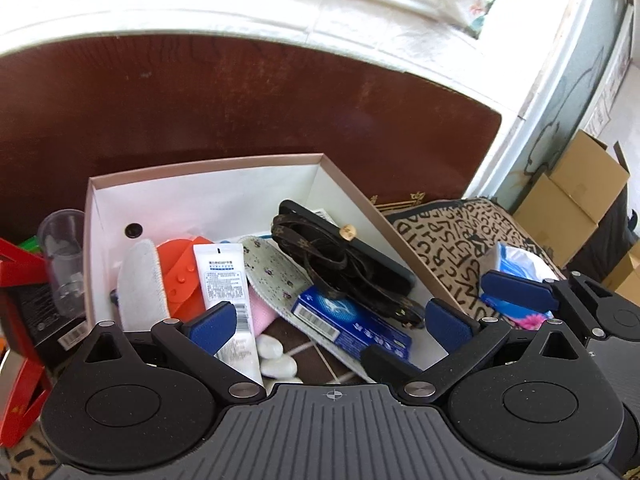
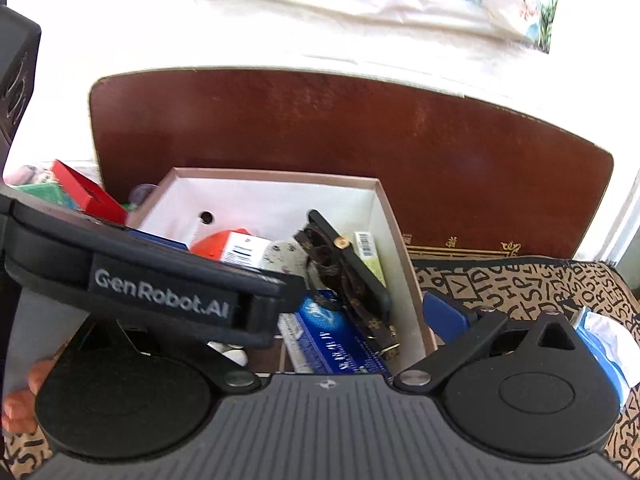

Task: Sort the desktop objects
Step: 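Open the right gripper to drop the phone case into the box, then move the right tool back to the green snack packet by the tape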

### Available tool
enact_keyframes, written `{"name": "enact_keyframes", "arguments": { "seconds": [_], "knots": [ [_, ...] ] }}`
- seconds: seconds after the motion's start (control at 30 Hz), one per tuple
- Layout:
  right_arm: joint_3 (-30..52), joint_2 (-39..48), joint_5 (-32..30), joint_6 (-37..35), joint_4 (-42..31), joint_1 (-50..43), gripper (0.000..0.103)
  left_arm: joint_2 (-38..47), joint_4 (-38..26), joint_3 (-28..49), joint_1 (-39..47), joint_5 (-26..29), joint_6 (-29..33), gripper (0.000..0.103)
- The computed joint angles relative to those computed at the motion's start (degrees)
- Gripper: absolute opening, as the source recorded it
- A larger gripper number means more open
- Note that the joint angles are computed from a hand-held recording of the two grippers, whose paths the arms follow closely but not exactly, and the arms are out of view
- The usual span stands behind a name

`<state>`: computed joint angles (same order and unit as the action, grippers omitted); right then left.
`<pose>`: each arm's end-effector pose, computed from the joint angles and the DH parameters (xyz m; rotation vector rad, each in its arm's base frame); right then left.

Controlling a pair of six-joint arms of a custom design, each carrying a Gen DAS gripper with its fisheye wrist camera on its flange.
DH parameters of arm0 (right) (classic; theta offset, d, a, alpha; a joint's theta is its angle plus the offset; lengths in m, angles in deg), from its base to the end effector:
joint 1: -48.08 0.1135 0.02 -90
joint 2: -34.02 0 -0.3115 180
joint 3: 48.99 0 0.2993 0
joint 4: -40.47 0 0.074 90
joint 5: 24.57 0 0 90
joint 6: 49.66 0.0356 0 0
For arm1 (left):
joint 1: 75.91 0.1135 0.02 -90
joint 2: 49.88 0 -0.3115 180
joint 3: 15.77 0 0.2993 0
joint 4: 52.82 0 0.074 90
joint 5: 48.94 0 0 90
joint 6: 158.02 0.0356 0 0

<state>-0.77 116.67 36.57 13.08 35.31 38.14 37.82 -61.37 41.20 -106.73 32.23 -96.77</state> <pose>0.3064 -0.0363 0.1862 -0.5823 2.0903 0.2020 0.3028 -0.1743 0.2027 -0.0421 2.2749 -0.3830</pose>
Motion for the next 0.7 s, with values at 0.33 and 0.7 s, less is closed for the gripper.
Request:
{"name": "enact_keyframes", "arguments": {
  "seconds": [0.33, 0.7],
  "knots": [
    [-7.76, -15.93, -8.64, -1.81, -7.73, -3.52, 0.103, -14.96, -7.17, -8.56, -9.25, -12.91, -6.85, 0.103],
    [-20.68, -44.23, -18.50, -9.75, -27.39, -4.09, 0.103, -35.46, -26.89, -21.72, -29.42, -33.63, -28.89, 0.103]
  ]
}}
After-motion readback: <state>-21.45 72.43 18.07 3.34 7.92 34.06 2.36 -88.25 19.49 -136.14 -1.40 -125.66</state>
